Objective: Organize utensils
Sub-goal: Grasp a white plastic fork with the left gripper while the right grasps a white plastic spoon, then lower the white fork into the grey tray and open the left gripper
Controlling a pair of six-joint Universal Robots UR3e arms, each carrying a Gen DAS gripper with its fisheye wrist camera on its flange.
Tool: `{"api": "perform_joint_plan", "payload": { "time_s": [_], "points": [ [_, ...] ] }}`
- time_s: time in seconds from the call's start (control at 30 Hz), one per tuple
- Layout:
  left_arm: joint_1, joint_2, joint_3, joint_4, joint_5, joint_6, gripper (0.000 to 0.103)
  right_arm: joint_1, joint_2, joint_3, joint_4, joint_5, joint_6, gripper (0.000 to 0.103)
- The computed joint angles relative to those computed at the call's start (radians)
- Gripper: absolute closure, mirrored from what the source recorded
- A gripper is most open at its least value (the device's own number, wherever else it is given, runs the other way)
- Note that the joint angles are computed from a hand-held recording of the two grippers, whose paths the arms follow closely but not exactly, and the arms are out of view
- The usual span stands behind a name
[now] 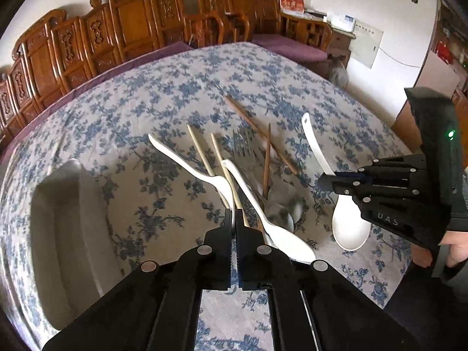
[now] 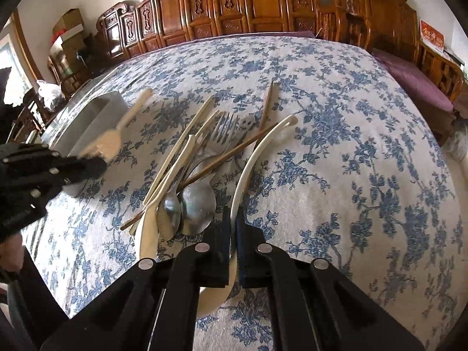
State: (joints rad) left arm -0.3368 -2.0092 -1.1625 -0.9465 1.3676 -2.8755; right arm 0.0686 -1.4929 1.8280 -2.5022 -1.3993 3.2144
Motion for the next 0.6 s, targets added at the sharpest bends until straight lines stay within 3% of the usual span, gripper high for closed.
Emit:
{"api": "perform_joint_plan", "payload": {
  "time_s": [0.3, 0.6],
  "points": [
    [0.087, 0.096, -0.030, -0.031, -0.046, 0.032, 0.102, 0.009, -0.059, -0.043, 0.054, -0.002, 0.006, 0.099],
    [0.216, 0.144, -0.001, -0.132, -0.095, 0.105, 0.102, 0.142, 0.079, -0.353, 0.162, -0.032, 0.021, 0.099]
  ]
}}
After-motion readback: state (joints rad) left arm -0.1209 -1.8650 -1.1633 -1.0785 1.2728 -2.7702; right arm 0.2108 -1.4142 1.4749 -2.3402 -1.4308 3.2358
